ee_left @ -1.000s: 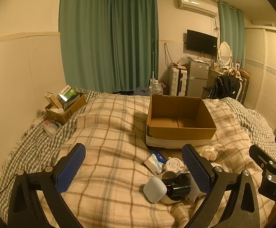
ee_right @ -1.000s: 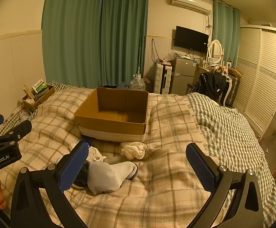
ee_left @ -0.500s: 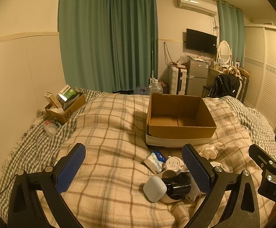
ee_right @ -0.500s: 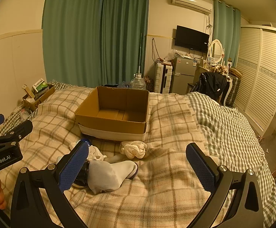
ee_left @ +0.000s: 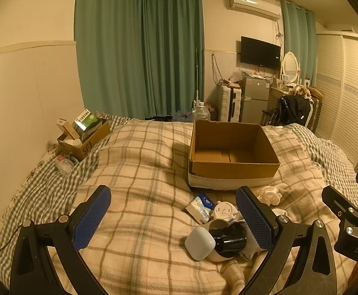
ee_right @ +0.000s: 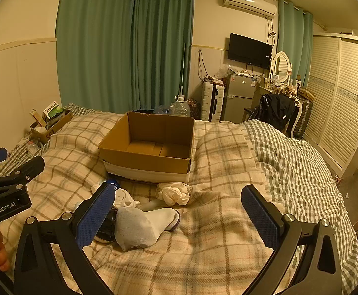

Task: Organize objects
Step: 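Move both tools toward the items in front of the cardboard box, then grasp the light-blue oval object with the left tool while the right tool grasps the white sock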

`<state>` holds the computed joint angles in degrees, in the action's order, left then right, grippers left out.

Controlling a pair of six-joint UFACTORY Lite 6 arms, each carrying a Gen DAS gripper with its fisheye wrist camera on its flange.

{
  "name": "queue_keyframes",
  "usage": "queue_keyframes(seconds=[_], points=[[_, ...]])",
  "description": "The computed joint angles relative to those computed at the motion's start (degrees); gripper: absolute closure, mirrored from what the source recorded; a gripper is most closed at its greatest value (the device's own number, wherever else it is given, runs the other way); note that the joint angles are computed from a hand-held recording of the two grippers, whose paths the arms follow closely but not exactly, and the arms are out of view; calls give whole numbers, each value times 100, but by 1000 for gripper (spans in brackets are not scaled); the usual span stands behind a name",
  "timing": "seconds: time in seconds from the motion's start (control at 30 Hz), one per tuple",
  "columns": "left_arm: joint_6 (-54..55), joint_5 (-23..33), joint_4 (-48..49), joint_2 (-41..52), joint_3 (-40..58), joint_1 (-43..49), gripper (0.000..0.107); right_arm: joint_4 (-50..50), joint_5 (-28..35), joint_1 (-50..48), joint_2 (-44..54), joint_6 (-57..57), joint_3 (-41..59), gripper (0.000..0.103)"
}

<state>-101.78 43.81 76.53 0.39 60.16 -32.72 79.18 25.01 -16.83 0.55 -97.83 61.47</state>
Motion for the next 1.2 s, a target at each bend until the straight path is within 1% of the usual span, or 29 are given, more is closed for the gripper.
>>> queue_keyframes(seconds=[0.2,0.23,0.27,0.37,0.47,0.57,0.6,0.67,0.7,0.73,0.77,0.8,0.83,0.87,0.9,0.93,1.0,1.03,1.07,1.1,1.2], points=[[234,7,-155,16,60,42,4,74,22,-9,-80,-94,-90,0],[332,23,-237,62,100,76,4,45,0,-3,-65,-66,-83,0],[415,-3,-322,103,127,138,4,-189,-24,20,-17,180,32,0],[625,-286,-651,291,167,352,4,-416,-45,26,182,393,160,0],[888,-584,-992,688,280,491,4,-590,-156,81,455,496,257,0],[1235,-778,-1350,1258,489,513,5,-822,-244,131,769,669,364,0],[1425,-926,-1540,1517,584,547,6,-850,-234,125,871,678,404,0],[1691,-1135,-1813,1808,679,633,11,-1016,-211,123,1069,825,490,0],[1868,-1255,-1995,1965,739,711,15,-1038,-211,129,1129,844,511,0],[1989,-1488,-2118,2074,750,824,19,-1115,-189,138,1229,910,566,0],[2108,-1607,-2238,2147,787,886,22,-1095,-202,158,1278,891,573,0],[2181,-1732,-2291,2225,835,956,28,-1163,-200,186,1364,947,615,0],[2260,-1902,-2326,2210,820,1019,40,-1227,-202,214,1426,1006,650,0],[2386,-2149,-2401,2165,772,1083,49,-1341,-200,252,1512,1110,704,0],[2707,-2435,-2657,2125,739,1154,64,-1455,-200,299,1591,1201,745,0],[2789,-2482,-2699,2125,740,1160,70,-1552,-219,353,1636,1280,752,0],[2581,-2462,-2469,2096,700,1110,72,-1877,-252,465,1787,1558,844,0],[2315,-2407,-2202,2037,649,1064,78,-1974,-244,503,1844,1635,880,0],[2048,-2309,-1921,1942,577,1009,80,-2154,-219,551,1932,1793,955,0],[1904,-2243,-1773,1784,481,970,81,-2330,-211,618,2026,1949,1036,0],[1855,-2326,-1651,1580,371,1063,83,-2975,-144,888,2420,2533,1367,1]])
